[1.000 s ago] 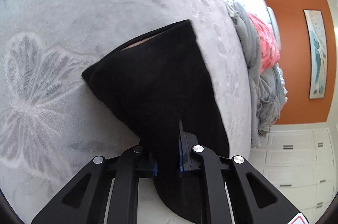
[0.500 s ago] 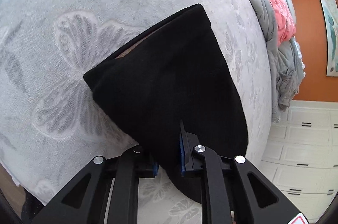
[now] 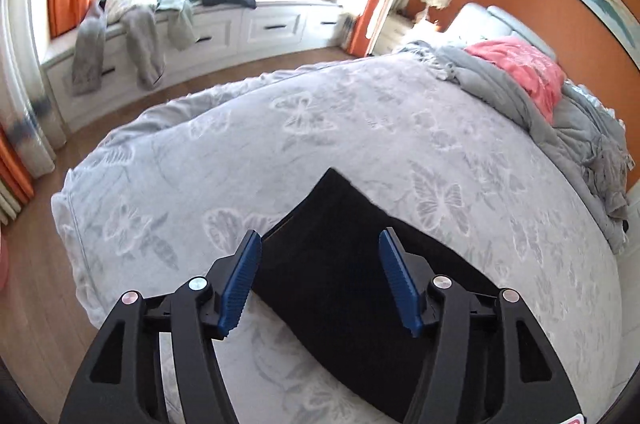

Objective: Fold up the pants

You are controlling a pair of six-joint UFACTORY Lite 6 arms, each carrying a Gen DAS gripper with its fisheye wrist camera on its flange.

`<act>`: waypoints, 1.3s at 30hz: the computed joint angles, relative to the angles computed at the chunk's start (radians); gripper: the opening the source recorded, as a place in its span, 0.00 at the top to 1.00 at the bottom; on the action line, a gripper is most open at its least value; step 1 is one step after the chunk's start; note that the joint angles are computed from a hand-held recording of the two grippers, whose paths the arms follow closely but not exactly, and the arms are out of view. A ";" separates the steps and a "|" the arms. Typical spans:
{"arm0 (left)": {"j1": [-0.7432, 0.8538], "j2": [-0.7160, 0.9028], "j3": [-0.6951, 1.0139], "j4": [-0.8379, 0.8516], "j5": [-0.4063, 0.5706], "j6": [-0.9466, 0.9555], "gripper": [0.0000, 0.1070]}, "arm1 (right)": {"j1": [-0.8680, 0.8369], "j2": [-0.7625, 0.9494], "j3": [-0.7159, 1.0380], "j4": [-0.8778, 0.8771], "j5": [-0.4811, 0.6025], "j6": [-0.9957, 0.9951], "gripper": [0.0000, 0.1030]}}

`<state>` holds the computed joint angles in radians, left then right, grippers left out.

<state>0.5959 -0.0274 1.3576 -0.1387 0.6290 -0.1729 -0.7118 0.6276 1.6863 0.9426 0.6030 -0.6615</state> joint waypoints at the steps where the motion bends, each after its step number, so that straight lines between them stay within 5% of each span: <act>1: -0.040 0.022 0.034 0.015 0.002 -0.012 0.40 | 0.019 0.013 0.029 -0.033 0.008 -0.007 0.66; 6: -0.273 0.157 0.124 0.074 0.053 -0.113 0.35 | 0.082 0.163 0.143 -0.351 -0.038 0.304 0.61; 9: -0.400 0.225 0.118 0.130 0.041 -0.151 0.35 | 0.049 0.231 0.217 -0.288 0.032 0.222 0.35; 11: -0.494 0.244 0.104 0.275 0.014 -0.254 0.35 | 0.046 0.252 0.243 -0.185 0.054 0.095 0.35; 14: -0.595 0.270 0.101 0.441 0.002 -0.378 0.35 | 0.115 0.296 0.313 -0.250 -0.014 0.102 0.35; 16: -0.626 0.298 0.117 0.457 0.004 -0.393 0.33 | 0.153 0.418 0.483 -0.356 0.031 0.147 0.45; 17: -0.638 0.320 0.131 0.454 0.007 -0.394 0.31 | 0.171 0.482 0.579 -0.427 0.079 0.206 0.78; 18: -0.646 0.342 0.149 0.446 0.014 -0.390 0.30 | 0.183 0.518 0.633 -0.478 0.094 0.241 0.91; 25: -0.634 0.500 0.278 0.510 0.056 -0.483 0.30 | 0.154 0.482 0.567 -0.695 -0.030 0.494 0.89; 29: -0.538 0.525 0.290 0.393 0.077 -0.450 0.30 | 0.181 0.155 0.269 -0.336 -0.124 0.164 0.86; 33: -0.446 0.527 0.282 0.230 0.109 -0.345 0.30 | 0.384 -0.031 0.106 -0.074 -0.011 -0.138 0.86; 37: -0.432 0.513 0.249 0.378 0.132 -0.433 0.30 | 0.768 0.150 0.366 -0.268 0.165 0.071 0.86; 39: -0.422 0.512 0.235 0.422 0.141 -0.424 0.29 | 0.957 0.325 0.576 -0.368 0.165 0.174 0.86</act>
<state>0.1742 0.4846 1.5929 0.2834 0.7701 -0.5971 0.2449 0.9526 2.2618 0.5743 0.7676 -0.4879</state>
